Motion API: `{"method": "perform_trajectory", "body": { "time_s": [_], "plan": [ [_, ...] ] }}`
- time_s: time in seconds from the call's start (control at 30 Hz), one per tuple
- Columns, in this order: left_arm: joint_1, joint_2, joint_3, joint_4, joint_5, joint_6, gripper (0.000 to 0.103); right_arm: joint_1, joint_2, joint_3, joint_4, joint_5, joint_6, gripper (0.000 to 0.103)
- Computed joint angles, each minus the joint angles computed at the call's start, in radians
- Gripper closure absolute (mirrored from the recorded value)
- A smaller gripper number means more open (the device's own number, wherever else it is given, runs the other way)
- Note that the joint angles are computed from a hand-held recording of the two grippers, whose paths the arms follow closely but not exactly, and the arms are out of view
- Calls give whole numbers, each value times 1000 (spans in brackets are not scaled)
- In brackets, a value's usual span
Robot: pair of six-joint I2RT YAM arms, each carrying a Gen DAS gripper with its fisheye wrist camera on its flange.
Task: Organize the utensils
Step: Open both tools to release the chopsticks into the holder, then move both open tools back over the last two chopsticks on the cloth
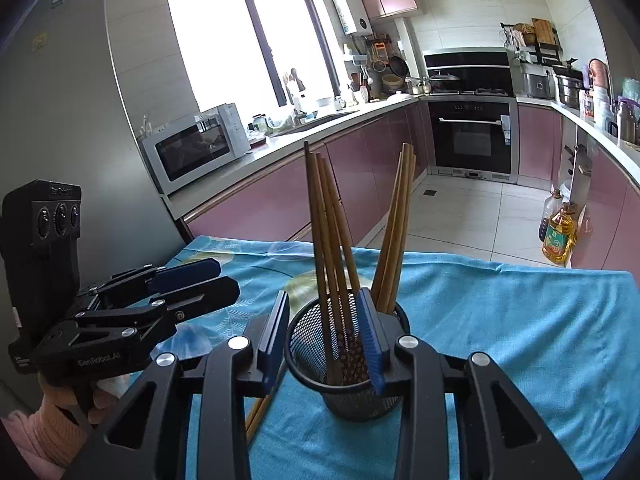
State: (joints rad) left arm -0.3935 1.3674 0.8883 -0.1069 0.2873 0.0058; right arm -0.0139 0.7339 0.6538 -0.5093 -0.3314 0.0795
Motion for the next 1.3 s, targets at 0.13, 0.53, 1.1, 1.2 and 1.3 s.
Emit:
{"method": "perform_trajectory", "body": {
  "time_s": [0.13,0.53,1.1,1.2,1.3],
  "plan": [
    [58,-90,-109,22,14,15,43,60,-106,-43,-59,2,-5,57],
    [117,-120,-356,40,-17,102,39,388,-163,-238,-64,221,164,48],
    [-23,-34,-418,93,-148,75,38,430,-194,-311,-72,254,244,43],
    [-22,-33,-419,91,-146,76,38,432,-189,-314,-68,251,241,43],
    [-14,-37,-421,84,-140,82,39,438,-184,-318,-61,252,243,43]
  ]
}}
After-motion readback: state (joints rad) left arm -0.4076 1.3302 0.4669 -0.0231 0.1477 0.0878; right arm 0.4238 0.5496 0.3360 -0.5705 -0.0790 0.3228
